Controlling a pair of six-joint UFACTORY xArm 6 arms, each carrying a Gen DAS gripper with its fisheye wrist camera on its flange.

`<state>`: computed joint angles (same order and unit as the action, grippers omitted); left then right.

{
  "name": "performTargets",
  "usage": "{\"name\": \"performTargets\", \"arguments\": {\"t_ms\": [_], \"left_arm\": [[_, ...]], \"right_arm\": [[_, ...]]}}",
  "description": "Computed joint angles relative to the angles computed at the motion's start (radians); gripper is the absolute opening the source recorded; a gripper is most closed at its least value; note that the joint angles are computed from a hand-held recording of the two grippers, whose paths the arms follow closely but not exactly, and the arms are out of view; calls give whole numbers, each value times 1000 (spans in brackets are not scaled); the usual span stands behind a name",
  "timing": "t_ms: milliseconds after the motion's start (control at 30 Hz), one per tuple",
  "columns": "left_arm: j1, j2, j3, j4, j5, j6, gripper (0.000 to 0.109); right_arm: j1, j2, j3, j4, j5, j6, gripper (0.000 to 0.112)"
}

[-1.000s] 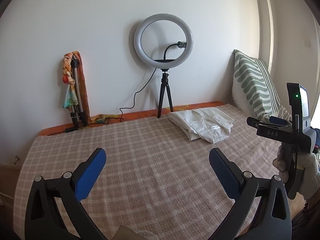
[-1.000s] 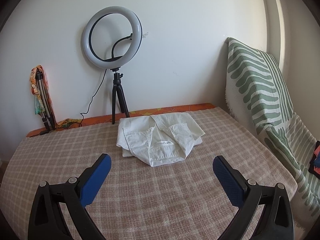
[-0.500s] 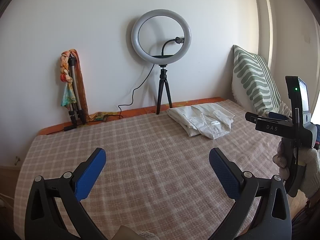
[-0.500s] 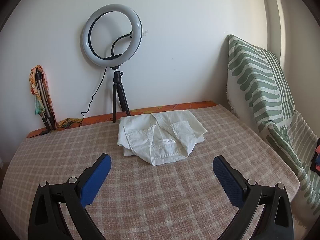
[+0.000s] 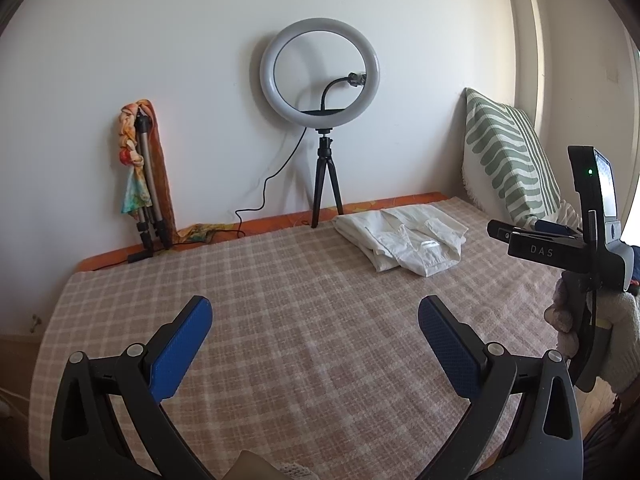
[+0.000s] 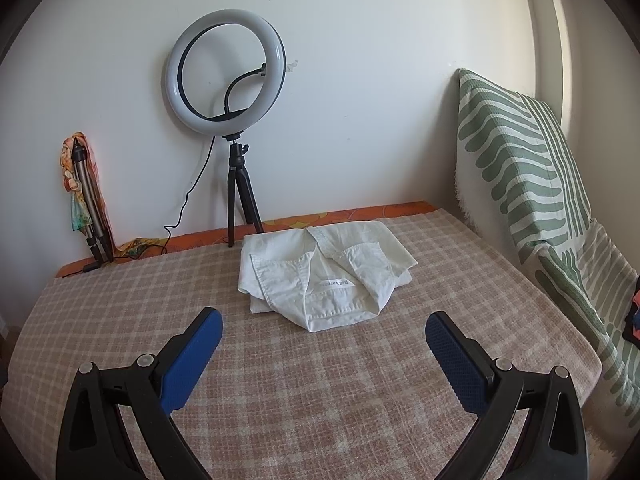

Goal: Fold small clothes

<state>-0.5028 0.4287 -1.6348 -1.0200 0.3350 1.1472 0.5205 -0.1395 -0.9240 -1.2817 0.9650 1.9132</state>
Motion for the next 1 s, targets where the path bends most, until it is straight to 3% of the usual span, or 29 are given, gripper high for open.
{"name": "performTargets", "arguments": {"t_ms": [1000], "left_arm": [[-8,1,11,-31,-34,33,103]], "right_arm": [[-20,10,-11,-9,-43,-6,103]]}}
